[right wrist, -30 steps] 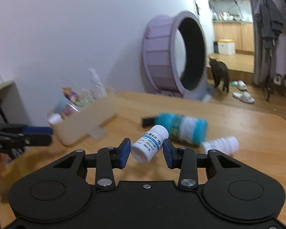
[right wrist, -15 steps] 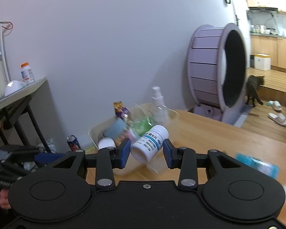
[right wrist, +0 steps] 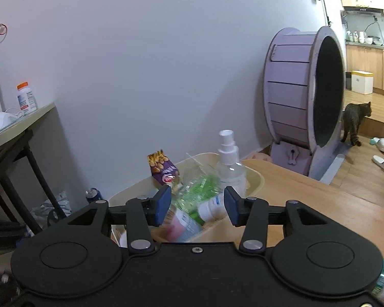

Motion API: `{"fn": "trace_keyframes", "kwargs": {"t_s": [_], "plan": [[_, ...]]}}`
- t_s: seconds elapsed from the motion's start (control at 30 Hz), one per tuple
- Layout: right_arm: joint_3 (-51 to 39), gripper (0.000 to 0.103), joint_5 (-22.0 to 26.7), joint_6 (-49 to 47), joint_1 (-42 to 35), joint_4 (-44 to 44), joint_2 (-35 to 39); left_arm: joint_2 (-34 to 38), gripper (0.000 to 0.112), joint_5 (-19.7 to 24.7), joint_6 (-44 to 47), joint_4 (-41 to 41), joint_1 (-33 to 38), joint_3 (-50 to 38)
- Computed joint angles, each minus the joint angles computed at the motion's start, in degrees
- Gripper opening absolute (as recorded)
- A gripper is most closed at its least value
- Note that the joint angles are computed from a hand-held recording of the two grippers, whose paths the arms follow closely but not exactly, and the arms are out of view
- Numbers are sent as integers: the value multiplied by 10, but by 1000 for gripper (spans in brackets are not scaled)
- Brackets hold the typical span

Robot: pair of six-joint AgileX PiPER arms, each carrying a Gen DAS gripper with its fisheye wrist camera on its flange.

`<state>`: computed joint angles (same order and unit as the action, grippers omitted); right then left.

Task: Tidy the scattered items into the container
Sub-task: 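Lift the white pill bottle with the right gripper over the basket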

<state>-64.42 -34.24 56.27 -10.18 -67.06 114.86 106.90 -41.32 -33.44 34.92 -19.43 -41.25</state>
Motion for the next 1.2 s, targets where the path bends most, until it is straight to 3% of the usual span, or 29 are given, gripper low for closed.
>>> {"fn": "trace_keyframes", "kwargs": {"t_s": [0.23,0.47,0.57,0.83,1.2], "plan": [[136,58,-15,-116,-81,82,-85,7,55,0,-6,18,-23,-7],[210,72,22,-246,-156,169,-121,20,57,7,11,10,-70,-20],[198,76,35,-273,-179,202,-93,32,57,15,8,18,-87,-34],[161,93,2,-316,-216,230,-3,55,59,34,7,32,-117,-62],[112,94,6,-313,-222,193,47,63,61,49,6,28,-127,-73]]}}
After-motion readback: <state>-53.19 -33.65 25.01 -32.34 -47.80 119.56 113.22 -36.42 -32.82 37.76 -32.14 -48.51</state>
